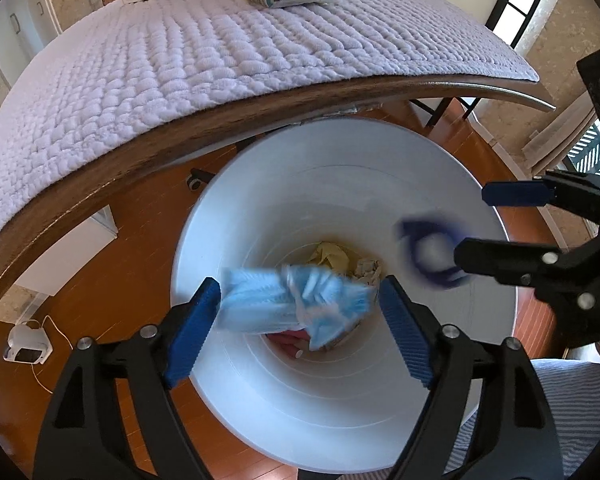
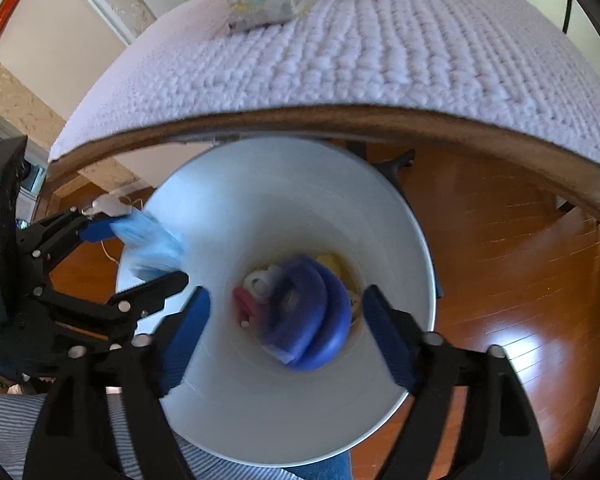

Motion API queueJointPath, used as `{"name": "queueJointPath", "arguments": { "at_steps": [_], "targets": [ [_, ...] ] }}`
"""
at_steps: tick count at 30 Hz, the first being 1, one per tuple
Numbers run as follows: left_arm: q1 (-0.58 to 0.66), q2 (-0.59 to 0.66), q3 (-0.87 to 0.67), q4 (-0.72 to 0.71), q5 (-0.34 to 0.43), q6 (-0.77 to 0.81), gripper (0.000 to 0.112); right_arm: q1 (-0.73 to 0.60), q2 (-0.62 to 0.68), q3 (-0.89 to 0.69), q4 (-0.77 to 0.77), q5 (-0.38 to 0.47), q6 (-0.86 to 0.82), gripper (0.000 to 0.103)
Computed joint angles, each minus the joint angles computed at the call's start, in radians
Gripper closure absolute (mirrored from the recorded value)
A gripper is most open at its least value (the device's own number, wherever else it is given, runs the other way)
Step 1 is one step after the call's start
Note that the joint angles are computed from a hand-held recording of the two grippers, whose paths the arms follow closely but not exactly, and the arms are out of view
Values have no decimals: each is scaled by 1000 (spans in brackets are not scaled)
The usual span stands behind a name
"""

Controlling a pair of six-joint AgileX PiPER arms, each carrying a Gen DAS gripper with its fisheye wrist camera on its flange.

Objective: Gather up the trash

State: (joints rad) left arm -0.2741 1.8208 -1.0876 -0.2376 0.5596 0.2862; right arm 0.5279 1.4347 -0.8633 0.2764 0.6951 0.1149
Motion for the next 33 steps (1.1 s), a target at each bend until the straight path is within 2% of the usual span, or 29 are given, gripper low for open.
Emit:
{"name": "queueJointPath", "arguments": {
  "at_steps": [3, 7, 9, 10, 12, 14, 18, 25, 28, 31, 33],
  "targets": [
    [11, -5, -3, -21, 7, 19, 29, -8, -17, -11, -10, 10, 11, 25],
    [46, -77, -9, -73, 25, 53, 29, -25, -79, -56, -36, 38, 36, 25],
    [66, -115, -36, -71, 13, 42, 29, -44, -103, -90, -64, 45, 44, 21],
    [78, -126, -62, -55, 2, 19, 27, -53, -105, -124, -115, 38, 78, 18],
    [94, -128, -116, -20, -23, -42, 13, -89, -95, -170, -169, 23, 95, 8],
    [128, -98, -195, -13, -34, -69, 12, -143, -54, -232, -227, 2, 109, 7],
    [166, 62, -435, 157, -28, -264, 12, -253, 96, -395, -301, -27, 117, 4],
    [216, 420, -948, 289, 169, -439, 12, -394, 342, -647, -284, -3, 68, 4],
    [246, 575, -1190, 284, 278, -452, 12, -430, 457, -775, -291, 40, 66, 4],
    [274, 650, -1327, 277, 366, -463, 12, -456, 541, -863, -304, 69, 72, 4],
    [284, 744, -1491, 289, 448, -477, 12, -472, 589, -919, -311, 92, 76, 4]
  ]
}}
